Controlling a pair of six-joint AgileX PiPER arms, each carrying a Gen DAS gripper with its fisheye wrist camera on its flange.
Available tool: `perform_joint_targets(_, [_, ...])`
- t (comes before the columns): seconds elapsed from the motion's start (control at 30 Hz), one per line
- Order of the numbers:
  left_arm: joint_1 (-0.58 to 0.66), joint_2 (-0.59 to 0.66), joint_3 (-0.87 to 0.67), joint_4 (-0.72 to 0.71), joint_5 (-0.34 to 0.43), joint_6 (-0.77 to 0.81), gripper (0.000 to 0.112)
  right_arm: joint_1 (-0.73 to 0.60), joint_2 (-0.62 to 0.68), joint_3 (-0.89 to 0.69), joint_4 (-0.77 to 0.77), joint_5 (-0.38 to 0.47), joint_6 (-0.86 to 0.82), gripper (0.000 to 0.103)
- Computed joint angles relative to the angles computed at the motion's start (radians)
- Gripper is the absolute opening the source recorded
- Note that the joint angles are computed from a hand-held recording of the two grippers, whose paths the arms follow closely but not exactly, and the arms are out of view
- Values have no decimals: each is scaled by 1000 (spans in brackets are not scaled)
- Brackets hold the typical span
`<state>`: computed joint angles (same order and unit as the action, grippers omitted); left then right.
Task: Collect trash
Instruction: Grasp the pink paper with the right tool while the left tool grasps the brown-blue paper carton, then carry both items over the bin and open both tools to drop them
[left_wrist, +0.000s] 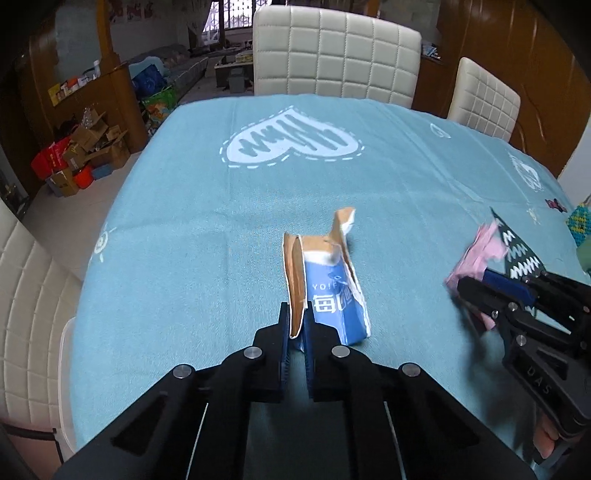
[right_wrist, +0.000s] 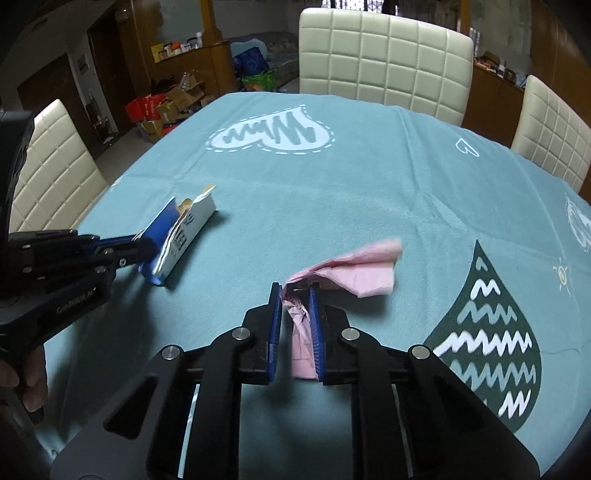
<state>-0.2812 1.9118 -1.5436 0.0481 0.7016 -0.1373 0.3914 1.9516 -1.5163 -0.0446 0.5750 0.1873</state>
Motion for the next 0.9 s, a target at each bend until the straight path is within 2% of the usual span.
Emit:
perform_joint_targets(0.13, [-4, -64, 59, 5, -17, 4, 6, 25, -60, 60, -15, 2, 31, 13])
perform_joint_targets(0.63, [-73, -306, 217, 77, 9, -46, 6, 151, -341, 287, -197, -30, 250, 11])
perform_joint_targets(0.9, [-112, -406, 292, 121, 16, -100, 6, 168, -416, 345, -227, -31, 298, 11])
